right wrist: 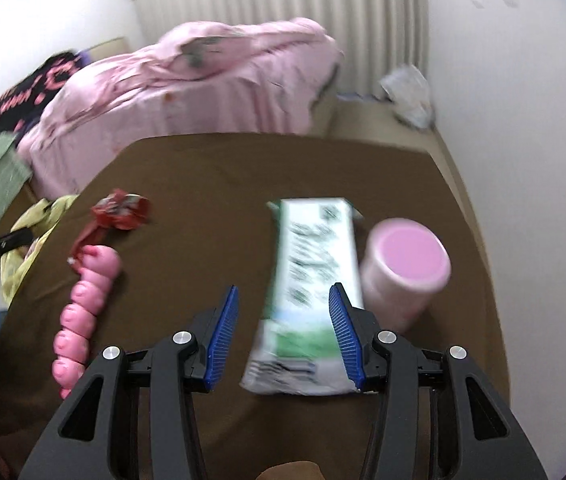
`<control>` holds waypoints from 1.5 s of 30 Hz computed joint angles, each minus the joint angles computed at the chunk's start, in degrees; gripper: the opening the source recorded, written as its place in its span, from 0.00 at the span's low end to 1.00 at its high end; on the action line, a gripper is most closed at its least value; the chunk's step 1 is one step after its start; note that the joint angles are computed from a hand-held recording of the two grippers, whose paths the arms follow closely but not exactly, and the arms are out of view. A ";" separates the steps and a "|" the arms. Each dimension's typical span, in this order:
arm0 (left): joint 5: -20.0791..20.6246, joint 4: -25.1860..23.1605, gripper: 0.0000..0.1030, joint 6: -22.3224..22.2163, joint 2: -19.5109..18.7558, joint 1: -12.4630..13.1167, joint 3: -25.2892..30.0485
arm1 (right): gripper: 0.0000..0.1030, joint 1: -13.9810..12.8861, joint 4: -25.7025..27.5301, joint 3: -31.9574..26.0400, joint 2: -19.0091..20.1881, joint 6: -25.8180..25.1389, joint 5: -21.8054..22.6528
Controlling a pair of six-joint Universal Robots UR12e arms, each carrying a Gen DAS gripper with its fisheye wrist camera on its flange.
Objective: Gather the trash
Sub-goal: 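Move both open tools back over the table, then grasp the green-white milk carton with the right tool while the left tool grasps the red wrapper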
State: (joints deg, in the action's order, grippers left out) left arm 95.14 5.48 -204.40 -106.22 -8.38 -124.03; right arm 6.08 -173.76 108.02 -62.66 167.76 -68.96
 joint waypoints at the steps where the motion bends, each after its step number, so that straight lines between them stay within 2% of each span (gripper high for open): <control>1: -0.08 -0.53 0.53 0.13 -0.24 -0.24 0.39 | 0.43 -0.30 -0.36 -0.08 0.38 0.92 -0.24; 4: -0.31 -1.81 0.53 0.31 -0.80 -0.63 1.16 | 0.49 -0.23 -1.42 -0.60 1.38 2.44 -1.58; 8: -0.47 -2.95 0.53 0.08 -1.00 -0.93 1.33 | 0.53 0.96 -0.47 -1.70 2.46 0.78 -2.31; 15: -1.99 -3.70 0.53 -0.65 -1.33 -0.44 1.49 | 0.52 1.06 1.08 -0.53 1.67 -4.39 3.27; 17: -2.92 -3.48 0.53 0.57 -1.69 -0.22 2.06 | 0.51 0.93 2.71 0.02 0.98 -6.34 5.03; 20: -3.52 -4.47 0.53 4.87 -2.85 0.04 4.16 | 0.51 0.87 3.33 0.95 0.15 -7.50 5.50; 25: -7.74 -9.95 0.53 9.33 -5.62 1.11 9.85 | 0.52 0.89 3.10 1.65 -0.31 -7.95 5.45; 27: -8.16 -12.45 0.50 10.54 -6.80 1.11 12.06 | 0.52 0.95 3.51 1.57 -0.39 -8.04 5.41; 31: -6.18 -17.29 0.29 11.01 -8.62 0.61 15.33 | 0.52 0.61 4.33 1.75 -0.63 -8.62 5.85; 32: -5.99 -17.52 0.29 11.07 -8.77 0.52 15.58 | 0.53 0.53 4.71 1.83 -0.78 -8.90 5.85; 39: -4.31 -13.39 0.28 11.60 -7.16 -0.08 13.44 | 0.54 0.50 4.98 2.00 -1.43 -9.41 5.03; 45: -4.42 -4.26 0.28 5.52 -4.53 0.12 8.79 | 0.54 1.41 5.97 0.01 -1.26 -10.42 3.80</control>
State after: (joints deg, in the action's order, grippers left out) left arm 90.73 1.21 -198.89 -110.75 -8.27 -115.24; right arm 7.49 -167.79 108.03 -63.92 157.34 -65.16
